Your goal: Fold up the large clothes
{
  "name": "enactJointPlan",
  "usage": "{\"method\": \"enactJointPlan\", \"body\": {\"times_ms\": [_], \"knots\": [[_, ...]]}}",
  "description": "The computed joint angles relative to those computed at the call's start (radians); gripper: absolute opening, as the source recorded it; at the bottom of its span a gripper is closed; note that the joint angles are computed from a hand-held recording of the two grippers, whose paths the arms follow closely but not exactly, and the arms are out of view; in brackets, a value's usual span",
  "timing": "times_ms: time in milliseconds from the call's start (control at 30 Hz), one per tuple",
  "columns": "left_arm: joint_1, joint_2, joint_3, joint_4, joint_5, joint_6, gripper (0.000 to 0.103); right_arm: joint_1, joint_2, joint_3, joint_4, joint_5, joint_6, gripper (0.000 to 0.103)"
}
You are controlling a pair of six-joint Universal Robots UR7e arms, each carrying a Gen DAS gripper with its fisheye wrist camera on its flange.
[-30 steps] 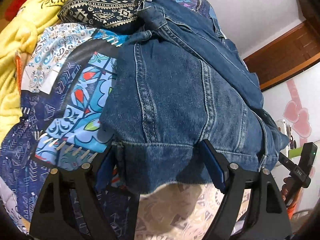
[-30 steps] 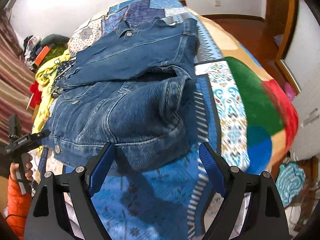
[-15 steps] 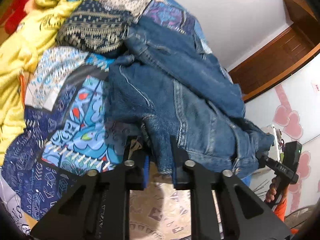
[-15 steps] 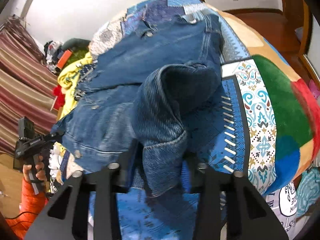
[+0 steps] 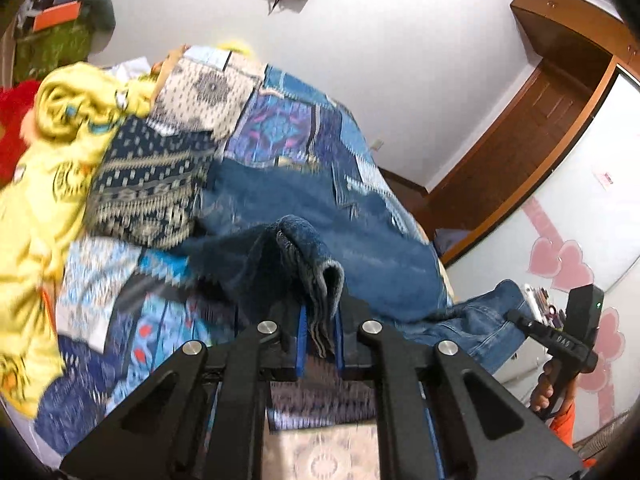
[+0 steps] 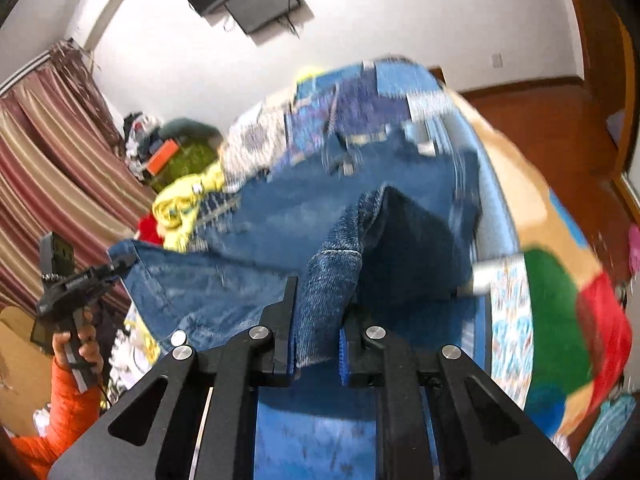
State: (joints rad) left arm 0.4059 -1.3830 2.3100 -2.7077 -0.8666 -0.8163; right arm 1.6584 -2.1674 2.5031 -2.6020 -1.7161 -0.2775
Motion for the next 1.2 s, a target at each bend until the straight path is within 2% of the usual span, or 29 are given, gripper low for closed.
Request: {"method": "enactJointPlan", "body": {"times_ms": [67,200,400,567,667,767,867,1000,1067,1133,1200], "knots": [[0.030,0.029,-0.032,-0.035,0.008,0.033,0.010,0.011,0.053,-0.030,-0.055,-0.007,0.011,0.013],[0.127,0.107,-0.110,-0.123,-0.018,0.103,0.010,-0.026,0.179,-0.097,-0.156,0.012,0.048,0.013],[0.256,0.244,-0.244,-0.145,-0.048,0.193,0.010,-0.012,0.405,-0.196,-0.286,-0.092,0.054,0.013],[0.358,0.352,-0.345,-0.131,-0.066,0.241,0.010,-0.104,0.490,-0.260,-0.274,-0.052,0.078,0.013],[0.399,0.409,-0.396,-0.084,-0.061,0.243,0.010,-0.147,0.540,-0.290,-0.238,-0.055,0.082,0.013],[0.434,0.449,-0.423,-0.059,-0.060,0.244,0.010,-0.180,0.559,-0.305,-0.199,-0.049,0.072,0.014],[0.447,0.471,-0.433,-0.053,-0.045,0.264,0.012,-0.208,0.539,-0.323,-0.126,0.000,0.065,0.017],[0.438,0.481,-0.457,0.002,-0.013,0.283,0.012,-0.199,0.512,-0.351,-0.065,0.011,0.043,0.018],[0.426,0.476,-0.470,0.063,0.010,0.271,0.015,-0.175,0.490,-0.352,-0.086,-0.035,0.034,0.025],[0.410,0.467,-0.481,0.121,0.023,0.250,0.016,-0.153,0.482,-0.348,-0.145,-0.083,0.017,0.026],[0.393,0.457,-0.487,0.156,0.034,0.238,0.021,-0.136,0.445,-0.347,-0.136,-0.118,0.000,0.026]]}}
